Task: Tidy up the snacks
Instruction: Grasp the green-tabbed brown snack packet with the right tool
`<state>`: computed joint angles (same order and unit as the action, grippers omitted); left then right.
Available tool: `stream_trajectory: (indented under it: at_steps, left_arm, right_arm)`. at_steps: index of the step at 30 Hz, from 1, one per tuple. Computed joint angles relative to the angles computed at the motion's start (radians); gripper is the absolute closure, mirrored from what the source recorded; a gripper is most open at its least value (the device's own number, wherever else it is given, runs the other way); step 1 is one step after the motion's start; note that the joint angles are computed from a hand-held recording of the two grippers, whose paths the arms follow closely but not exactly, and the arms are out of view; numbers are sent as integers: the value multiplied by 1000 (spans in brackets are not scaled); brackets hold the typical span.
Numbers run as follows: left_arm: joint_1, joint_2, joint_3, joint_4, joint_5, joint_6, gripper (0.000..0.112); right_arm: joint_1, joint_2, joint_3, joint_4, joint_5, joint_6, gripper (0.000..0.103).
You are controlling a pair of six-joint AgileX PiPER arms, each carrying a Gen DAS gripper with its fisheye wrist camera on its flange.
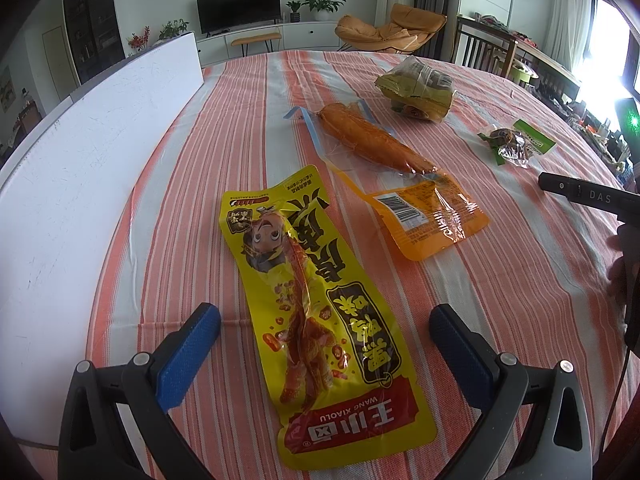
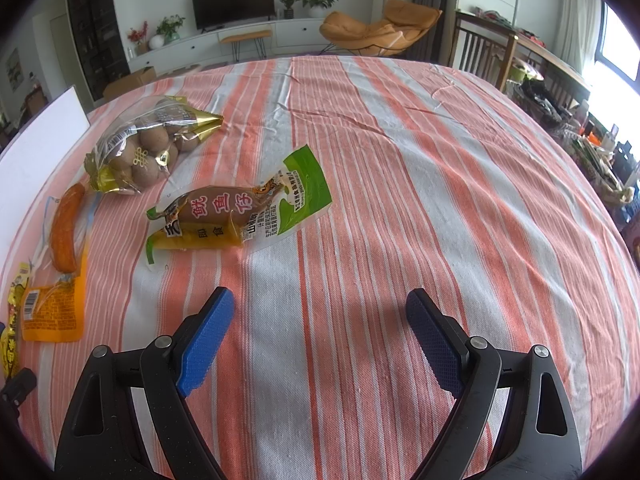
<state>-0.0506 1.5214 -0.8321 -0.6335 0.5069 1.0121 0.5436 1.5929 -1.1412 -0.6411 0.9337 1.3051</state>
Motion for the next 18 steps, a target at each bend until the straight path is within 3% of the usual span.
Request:
stream_trajectory:
  at_steps: [3, 7, 10, 12, 16, 18]
  left_arm:
    - [0, 0, 0, -1, 0, 1, 9]
    - [-2, 3, -2, -1, -1, -1, 9]
    - [-2, 3, -2, -1, -2, -2, 9]
    - [-2, 2, -1, 0, -1, -2, 9]
    - [-3, 3, -2, 0, -1, -3, 9]
    - [-2, 3, -2, -1, -1, -2, 9]
  right_arm:
    - [-8, -6, 3, 11, -11, -22, 13]
    - [-39, -92, 37, 148, -32, -107, 14]
    - [-116, -235, 141, 294, -191, -37, 14]
    - [-184, -256, 140, 423, -258, -62, 14]
    - [-258, -120, -30, 594, -255, -179, 16]
    - [-262, 13, -198, 595, -158, -202, 16]
